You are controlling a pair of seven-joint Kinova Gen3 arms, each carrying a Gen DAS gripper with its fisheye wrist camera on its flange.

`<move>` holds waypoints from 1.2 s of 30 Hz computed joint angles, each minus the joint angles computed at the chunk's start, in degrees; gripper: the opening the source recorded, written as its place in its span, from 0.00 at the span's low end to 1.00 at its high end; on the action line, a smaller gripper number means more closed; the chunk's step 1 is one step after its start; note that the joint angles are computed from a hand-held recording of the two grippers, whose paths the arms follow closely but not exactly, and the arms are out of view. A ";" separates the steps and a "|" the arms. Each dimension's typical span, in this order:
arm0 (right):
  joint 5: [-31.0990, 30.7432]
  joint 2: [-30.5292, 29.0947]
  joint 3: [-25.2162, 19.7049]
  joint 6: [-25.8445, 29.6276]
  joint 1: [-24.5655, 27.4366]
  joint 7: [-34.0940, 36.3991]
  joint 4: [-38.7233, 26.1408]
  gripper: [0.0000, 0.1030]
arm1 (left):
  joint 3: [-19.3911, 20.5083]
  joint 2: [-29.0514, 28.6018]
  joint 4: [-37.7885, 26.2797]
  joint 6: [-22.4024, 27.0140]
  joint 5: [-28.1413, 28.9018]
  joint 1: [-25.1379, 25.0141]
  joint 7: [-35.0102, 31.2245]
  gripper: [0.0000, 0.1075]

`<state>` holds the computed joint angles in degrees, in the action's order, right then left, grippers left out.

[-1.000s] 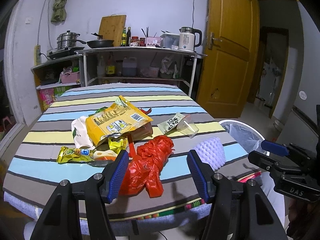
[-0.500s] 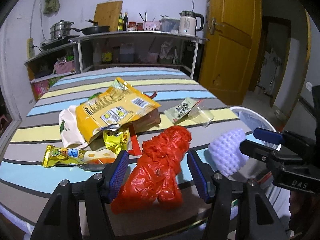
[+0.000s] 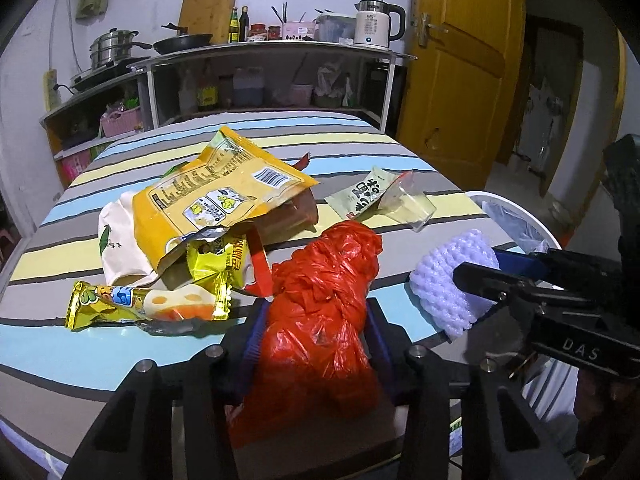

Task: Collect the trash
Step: 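Grasp the red plastic bag with the left tool while the right tool grasps the white foam net, then carry both items over the bin and open both tools to drop them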

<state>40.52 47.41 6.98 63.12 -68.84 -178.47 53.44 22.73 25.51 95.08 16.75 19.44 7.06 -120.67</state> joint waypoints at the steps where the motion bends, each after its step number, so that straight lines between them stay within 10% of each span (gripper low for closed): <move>1: 0.10 0.13 0.05 0.36 -0.15 0.20 -0.32 0.25 | 0.20 -0.05 0.02 0.10 0.16 -0.18 -0.07 0.43; 17: 7.42 -5.65 0.95 5.38 -4.69 -11.69 8.60 0.20 | 7.02 -1.77 -0.83 0.13 6.45 -3.41 -6.85 0.43; 36: 12.32 -16.99 -7.93 16.01 -0.88 -34.17 29.65 0.20 | 1.33 10.64 -24.20 12.52 3.99 15.61 -5.30 0.43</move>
<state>52.84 30.43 -0.95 79.14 -69.72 -212.65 83.09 24.05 36.15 70.89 29.27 23.43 22.66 -125.97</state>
